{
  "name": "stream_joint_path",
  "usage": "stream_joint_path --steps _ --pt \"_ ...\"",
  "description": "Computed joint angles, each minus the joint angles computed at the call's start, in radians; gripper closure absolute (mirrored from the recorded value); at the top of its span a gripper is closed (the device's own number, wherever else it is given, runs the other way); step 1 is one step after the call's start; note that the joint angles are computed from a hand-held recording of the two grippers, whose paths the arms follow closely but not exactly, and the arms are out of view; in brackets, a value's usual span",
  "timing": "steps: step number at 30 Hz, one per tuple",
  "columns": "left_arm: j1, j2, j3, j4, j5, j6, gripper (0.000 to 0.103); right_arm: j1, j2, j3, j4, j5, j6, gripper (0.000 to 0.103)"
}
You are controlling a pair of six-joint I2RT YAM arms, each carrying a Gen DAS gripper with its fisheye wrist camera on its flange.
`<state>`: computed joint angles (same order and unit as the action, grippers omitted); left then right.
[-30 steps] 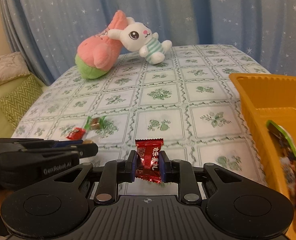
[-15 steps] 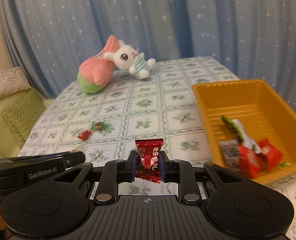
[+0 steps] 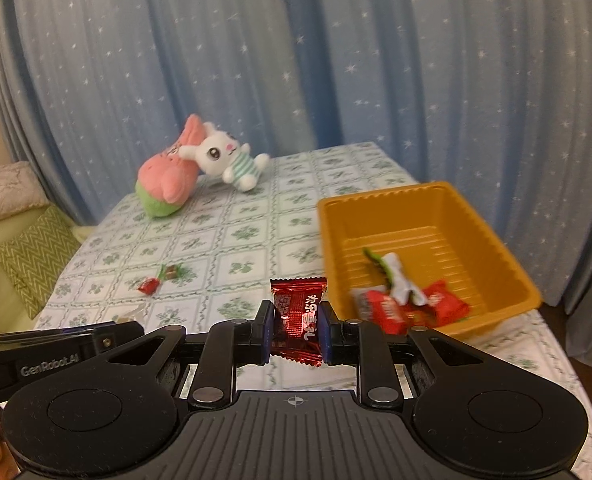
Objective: Organize snacks
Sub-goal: 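Carry both candies over the orange tray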
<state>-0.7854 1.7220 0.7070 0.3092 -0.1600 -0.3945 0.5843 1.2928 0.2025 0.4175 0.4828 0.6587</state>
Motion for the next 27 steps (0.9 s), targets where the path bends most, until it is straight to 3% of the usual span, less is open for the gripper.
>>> stream_joint_path --steps 7,15,22,27 --pt "-0.078 -0.004 0.032 -0.028 -0.019 -0.02 0.085 -0.051 -0.206 -0.074 -0.149 0.0 0.008 0.08" --pt "-0.127 0.052 0.106 -0.043 -0.015 -0.032 0.085 -0.138 -0.348 -0.116 -0.239 -0.046 -0.033 0.08" --pt "-0.157 0.131 0.207 -0.066 0.003 -0.025 0.085 -0.286 -0.439 -0.153 -0.268 -0.138 -0.093 0.08" --pt "-0.163 0.204 0.299 -0.089 0.029 -0.017 0.085 -0.464 -0.426 -0.175 -0.206 -0.262 -0.188 0.08"
